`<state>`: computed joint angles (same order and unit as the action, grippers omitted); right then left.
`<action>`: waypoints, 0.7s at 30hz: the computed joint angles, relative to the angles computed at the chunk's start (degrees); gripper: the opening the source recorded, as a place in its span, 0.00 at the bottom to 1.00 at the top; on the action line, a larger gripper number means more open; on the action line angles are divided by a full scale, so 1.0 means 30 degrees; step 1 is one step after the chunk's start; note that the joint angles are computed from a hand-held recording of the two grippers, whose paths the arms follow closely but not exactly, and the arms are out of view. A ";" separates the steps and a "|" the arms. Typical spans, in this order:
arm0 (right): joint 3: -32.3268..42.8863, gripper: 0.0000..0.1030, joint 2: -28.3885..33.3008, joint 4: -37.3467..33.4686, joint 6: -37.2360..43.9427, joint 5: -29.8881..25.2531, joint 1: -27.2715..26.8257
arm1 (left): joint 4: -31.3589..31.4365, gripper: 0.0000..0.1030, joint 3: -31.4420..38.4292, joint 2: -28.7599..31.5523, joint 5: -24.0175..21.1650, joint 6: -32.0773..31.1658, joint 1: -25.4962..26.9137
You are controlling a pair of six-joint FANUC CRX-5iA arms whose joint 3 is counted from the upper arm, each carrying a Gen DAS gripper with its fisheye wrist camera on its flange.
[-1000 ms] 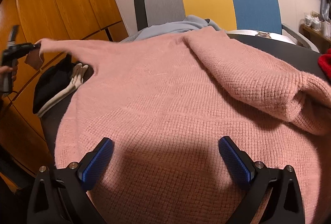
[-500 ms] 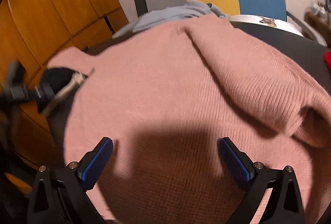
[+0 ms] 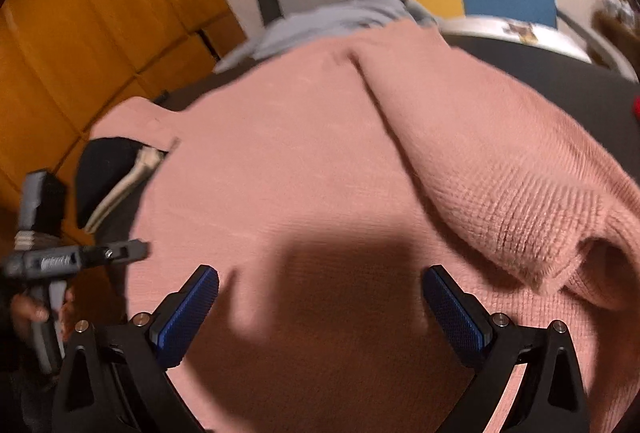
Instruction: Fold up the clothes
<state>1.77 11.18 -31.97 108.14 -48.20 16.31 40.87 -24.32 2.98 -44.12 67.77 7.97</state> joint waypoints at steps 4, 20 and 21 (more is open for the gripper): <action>0.1142 1.00 0.0783 -0.0686 -0.0413 -0.1378 -0.0480 | 0.0693 0.06 -0.0138 -0.0426 -0.0952 -0.0787 0.1559; -0.1563 1.00 -0.1440 -0.4177 0.1919 0.0675 -0.1032 | 0.0213 0.19 0.1436 -0.0688 -0.2299 -0.2886 0.2869; -0.1722 1.00 -0.1732 -0.4497 0.2083 0.0522 -0.1236 | -0.0024 0.19 0.1715 -0.0358 -0.2046 -0.2960 0.2388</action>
